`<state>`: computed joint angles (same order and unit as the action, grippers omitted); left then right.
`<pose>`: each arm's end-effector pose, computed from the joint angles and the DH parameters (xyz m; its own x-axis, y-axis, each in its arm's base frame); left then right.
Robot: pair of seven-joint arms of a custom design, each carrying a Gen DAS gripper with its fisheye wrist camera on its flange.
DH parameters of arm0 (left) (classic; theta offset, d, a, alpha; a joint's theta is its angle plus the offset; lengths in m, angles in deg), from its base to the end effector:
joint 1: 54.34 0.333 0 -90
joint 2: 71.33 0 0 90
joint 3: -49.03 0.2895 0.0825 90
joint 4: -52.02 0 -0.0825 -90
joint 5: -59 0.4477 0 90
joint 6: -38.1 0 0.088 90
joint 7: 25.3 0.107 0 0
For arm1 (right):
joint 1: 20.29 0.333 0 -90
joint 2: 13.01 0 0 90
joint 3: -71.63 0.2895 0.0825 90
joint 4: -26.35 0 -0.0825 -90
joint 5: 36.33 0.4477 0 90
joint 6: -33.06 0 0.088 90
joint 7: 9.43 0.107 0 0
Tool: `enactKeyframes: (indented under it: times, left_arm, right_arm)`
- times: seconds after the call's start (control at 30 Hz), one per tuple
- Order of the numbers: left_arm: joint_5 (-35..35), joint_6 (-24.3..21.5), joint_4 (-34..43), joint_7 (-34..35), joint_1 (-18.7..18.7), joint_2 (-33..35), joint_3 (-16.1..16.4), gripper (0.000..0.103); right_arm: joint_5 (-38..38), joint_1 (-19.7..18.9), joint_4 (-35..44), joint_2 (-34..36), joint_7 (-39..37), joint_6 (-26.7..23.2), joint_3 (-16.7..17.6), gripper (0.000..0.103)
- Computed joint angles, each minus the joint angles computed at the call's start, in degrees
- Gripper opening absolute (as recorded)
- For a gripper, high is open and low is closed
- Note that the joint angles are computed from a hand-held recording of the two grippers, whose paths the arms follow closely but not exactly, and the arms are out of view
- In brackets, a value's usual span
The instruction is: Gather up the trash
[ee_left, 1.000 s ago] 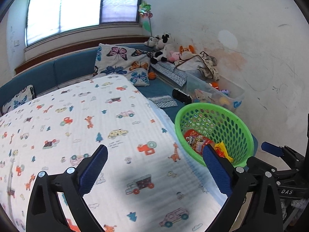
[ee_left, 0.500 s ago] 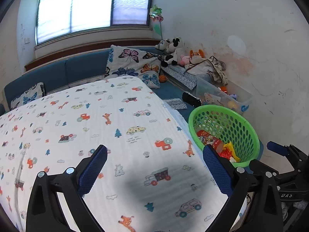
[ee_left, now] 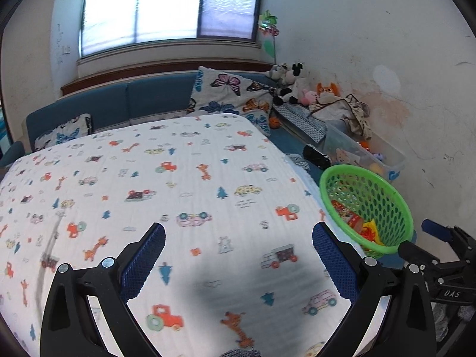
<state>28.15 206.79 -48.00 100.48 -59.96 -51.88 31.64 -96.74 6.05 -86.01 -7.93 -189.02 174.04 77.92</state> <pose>0.6993 -0.2373 0.4256 -0.4979 -0.8629 0.0867 -0.5602 0.2437 -0.7917 0.5613 0.3591 0.4179 -0.2602 -0.9635 -0.0628 -0.6055 0.2135 -0.7667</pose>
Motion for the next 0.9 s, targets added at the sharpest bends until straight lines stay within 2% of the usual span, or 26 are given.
enactKeyframes:
  times: [0.57, 0.9]
  left_arm:
    - [-0.6, 1.8, -4.3, -3.0, 1.7, -3.1, 1.8, 0.096]
    - [2.9, 3.5, -6.0, -7.2, 0.9, -4.4, 3.8, 0.096]
  right_arm:
    - [0.0, 2.7, 6.1, 4.9, -3.7, 0.4, -0.9, 0.098]
    - [-0.3, 3.9, 7.8, 6.3, -4.5, 0.3, -1.6, 0.099]
